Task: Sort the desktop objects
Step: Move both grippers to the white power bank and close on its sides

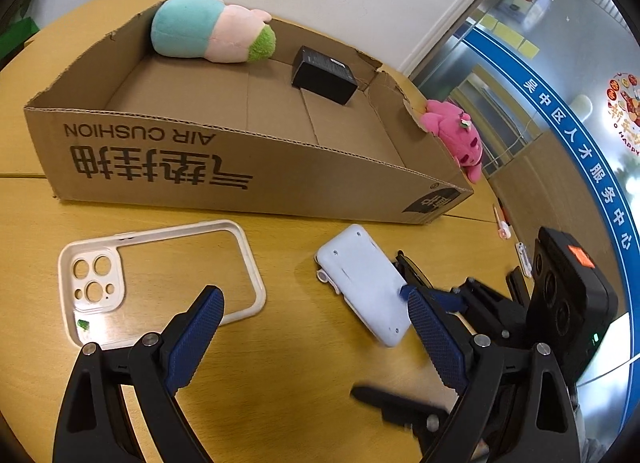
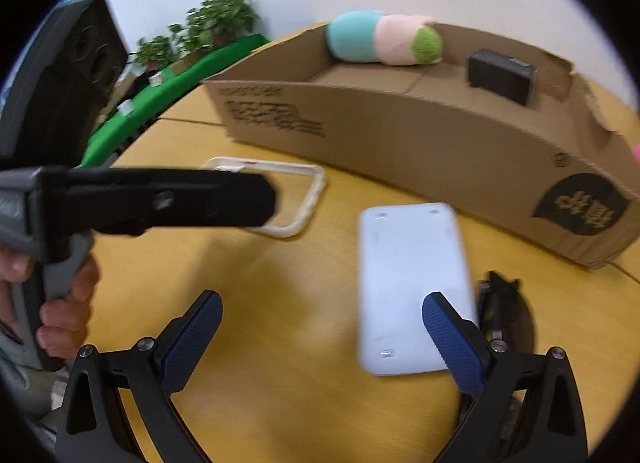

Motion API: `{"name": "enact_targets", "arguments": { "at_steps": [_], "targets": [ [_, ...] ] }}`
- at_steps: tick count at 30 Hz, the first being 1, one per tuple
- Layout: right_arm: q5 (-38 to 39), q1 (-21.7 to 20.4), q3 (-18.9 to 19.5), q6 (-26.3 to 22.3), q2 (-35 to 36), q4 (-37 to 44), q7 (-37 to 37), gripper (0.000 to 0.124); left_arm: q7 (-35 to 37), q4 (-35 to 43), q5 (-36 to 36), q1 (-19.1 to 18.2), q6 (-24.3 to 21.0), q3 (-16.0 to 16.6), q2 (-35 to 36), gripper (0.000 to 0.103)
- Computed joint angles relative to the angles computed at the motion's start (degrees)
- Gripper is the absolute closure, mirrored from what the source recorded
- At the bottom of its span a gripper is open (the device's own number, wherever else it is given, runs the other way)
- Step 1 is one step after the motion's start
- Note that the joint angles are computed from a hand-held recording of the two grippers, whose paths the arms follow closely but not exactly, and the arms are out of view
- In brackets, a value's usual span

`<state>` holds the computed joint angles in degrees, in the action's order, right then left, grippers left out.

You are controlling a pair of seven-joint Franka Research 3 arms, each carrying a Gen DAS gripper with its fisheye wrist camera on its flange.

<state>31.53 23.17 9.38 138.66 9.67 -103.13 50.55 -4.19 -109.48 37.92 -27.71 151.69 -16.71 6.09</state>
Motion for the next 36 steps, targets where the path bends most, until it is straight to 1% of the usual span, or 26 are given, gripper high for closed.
{"name": "enact_targets", "arguments": {
  "at_steps": [3,5,7,10,12,15,18,20,21,22,23,24,25,26,28,30,32,33,36],
  "targets": [
    [-1.8,-0.1,-0.7,0.5,1.2,1.1,2.6,0.024,0.6,0.1,-0.3,0.1,0.6,0.0,0.4,0.008],
    [-1.4,-0.4,-0.5,0.7,1.5,1.3,1.7,0.023,0.6,0.2,-0.6,0.0,0.9,0.1,0.6,0.008],
    [0.2,-1.0,-0.2,-0.2,2.1,2.2,0.9,0.023,1.2,0.3,-1.2,0.0,1.4,0.1,1.0,0.008],
    [1.8,-1.3,0.1,-0.5,2.3,2.5,0.3,0.023,2.0,0.1,-2.7,0.1,3.2,0.1,1.7,0.008],
    [0.1,-0.8,-0.4,0.7,2.4,2.2,1.7,0.024,2.4,0.3,-3.2,-0.1,3.4,0.2,2.0,0.008],
    [-2.4,-0.6,-0.9,0.4,4.0,3.8,4.5,0.024,3.0,0.8,-3.7,-0.4,3.2,0.4,2.4,0.008],
    [-2.1,-1.2,-0.4,-1.7,4.5,4.6,3.9,0.025,3.5,1.2,-4.0,-0.5,3.5,0.5,2.9,0.008],
    [-2.8,-0.9,-0.4,-2.1,4.6,4.4,4.4,0.033,4.0,1.5,-4.6,-0.6,3.9,0.6,3.4,0.008],
    [-3.6,-0.6,-0.5,-2.2,4.6,4.1,5.1,0.034,4.6,1.8,-5.2,-0.5,4.1,0.5,3.8,0.008],
    [-4.2,-0.2,-0.4,0.2,3.7,2.4,4.9,0.039,5.3,2.0,-5.8,-0.5,4.3,0.5,4.2,0.008],
    [-4.5,-0.2,-0.5,0.5,3.5,2.0,5.0,0.044,6.0,2.2,-6.4,-0.5,4.7,0.5,4.6,0.009],
    [-4.7,-0.1,-0.5,1.0,3.2,1.5,5.3,0.048,6.8,2.4,-7.4,-0.4,5.4,0.4,5.1,0.01],
    [-4.8,0.0,-0.5,1.3,2.8,1.0,5.9,0.055,7.7,2.5,-8.2,-0.3,5.9,0.3,5.5,0.016],
    [-4.6,-0.1,-0.5,1.1,2.6,0.9,6.2,0.055,8.7,3.0,-9.3,-0.3,6.3,0.2,6.1,0.021],
    [-4.5,0.0,-0.5,1.7,1.8,-0.2,7.1,0.055,9.8,3.7,-11.1,-0.3,7.2,0.2,7.5,0.023],
    [-4.5,0.2,-0.4,2.4,0.9,-1.4,8.1,0.056,11.6,4.4,-13.3,-0.3,7.9,0.0,8.7,0.029],
    [-4.4,0.3,-0.4,2.2,0.6,-1.8,8.8,0.056,12.9,5.0,-15.0,-0.6,8.9,0.0,9.9,0.043],
    [-3.9,0.3,-0.3,2.2,0.3,-2.1,9.2,0.057,13.3,5.6,-15.6,-0.8,8.8,0.0,10.4,0.047],
    [-4.2,0.7,-0.4,3.4,-0.4,-3.2,11.3,0.057,12.1,7.4,-14.4,-2.8,5.8,1.4,10.8,0.049]
  ]
}}
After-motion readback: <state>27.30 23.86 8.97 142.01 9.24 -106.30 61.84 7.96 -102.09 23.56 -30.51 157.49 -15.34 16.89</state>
